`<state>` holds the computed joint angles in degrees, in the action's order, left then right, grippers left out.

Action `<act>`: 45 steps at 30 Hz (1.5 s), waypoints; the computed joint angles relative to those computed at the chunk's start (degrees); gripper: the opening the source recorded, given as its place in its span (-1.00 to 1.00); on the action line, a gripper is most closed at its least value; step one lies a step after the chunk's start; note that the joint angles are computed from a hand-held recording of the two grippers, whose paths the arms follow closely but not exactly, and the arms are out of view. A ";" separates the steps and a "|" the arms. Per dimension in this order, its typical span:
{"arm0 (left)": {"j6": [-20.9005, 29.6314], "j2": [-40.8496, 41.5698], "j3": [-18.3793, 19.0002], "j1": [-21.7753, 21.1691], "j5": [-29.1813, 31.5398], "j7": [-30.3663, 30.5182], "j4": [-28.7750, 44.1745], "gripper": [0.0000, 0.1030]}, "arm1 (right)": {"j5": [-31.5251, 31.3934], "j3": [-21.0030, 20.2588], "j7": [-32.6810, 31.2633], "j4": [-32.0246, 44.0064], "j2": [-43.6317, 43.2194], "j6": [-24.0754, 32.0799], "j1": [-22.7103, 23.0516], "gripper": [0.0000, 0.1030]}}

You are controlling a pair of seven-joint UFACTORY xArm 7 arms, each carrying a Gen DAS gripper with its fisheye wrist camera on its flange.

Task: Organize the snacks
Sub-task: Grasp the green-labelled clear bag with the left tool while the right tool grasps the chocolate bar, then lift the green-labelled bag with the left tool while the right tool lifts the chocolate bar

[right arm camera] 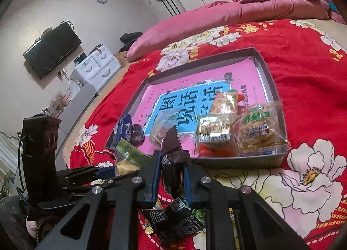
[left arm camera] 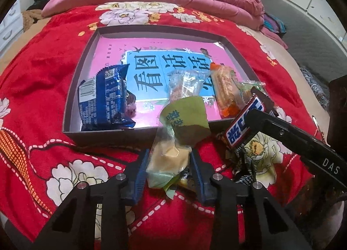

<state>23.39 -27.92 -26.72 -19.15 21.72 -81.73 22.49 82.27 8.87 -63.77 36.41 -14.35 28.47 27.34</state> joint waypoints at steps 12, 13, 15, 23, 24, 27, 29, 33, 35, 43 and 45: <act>0.55 -7.62 0.15 0.40 -2.16 0.46 -1.53 -0.32 | 5.60 -1.62 -3.69 -0.95 -3.67 1.55 -2.05 -0.63; 0.84 -7.93 -0.05 0.73 -2.14 0.57 -1.44 -0.32 | 5.96 -1.62 -3.84 -0.91 -3.81 1.48 -2.28 -0.63; 0.95 -8.10 -0.31 1.41 -2.05 0.78 -1.29 -0.32 | 6.90 -1.79 -4.40 -0.73 -3.92 1.36 -2.87 -0.63; -0.24 -7.27 -0.91 5.02 -0.89 0.65 -0.66 -0.33 | 9.28 -1.54 -4.89 0.09 -3.22 -1.50 -5.20 -0.63; -0.35 -6.93 -1.08 5.58 -0.57 0.56 -0.49 -0.33 | 9.64 -1.51 -5.03 0.25 -3.04 -1.84 -5.36 -0.63; -0.77 -5.02 -1.71 7.51 0.76 -0.06 0.26 -0.33 | 9.82 -1.12 -4.87 0.95 -1.92 -3.16 -5.82 -0.63; -1.02 -3.70 -1.86 8.28 1.46 -0.61 0.66 -0.33 | 9.18 -0.78 -4.25 1.47 -0.83 -4.24 -5.96 -0.63; -1.42 -2.16 -1.63 8.70 2.73 -1.32 1.02 -0.33 | 4.61 -0.85 -1.59 0.34 -2.06 -5.71 -5.79 -0.62; -1.22 -1.36 -1.87 9.05 3.88 -1.46 1.53 -0.33 | 0.94 -2.10 1.39 -0.97 -3.48 -2.95 -5.97 -0.62; -2.91 2.41 -1.56 9.55 7.20 -3.16 2.91 -0.33 | -15.67 -0.97 13.93 -6.26 -6.80 -10.38 -4.37 -0.12; -3.31 3.35 -1.39 9.53 7.88 -3.59 3.25 -0.33 | -19.13 -1.01 17.05 -7.48 -7.18 -11.69 -4.34 0.03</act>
<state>20.08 -24.57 -28.11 -9.62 29.60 -85.32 25.74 63.15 7.85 -46.72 28.93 -21.53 16.78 23.00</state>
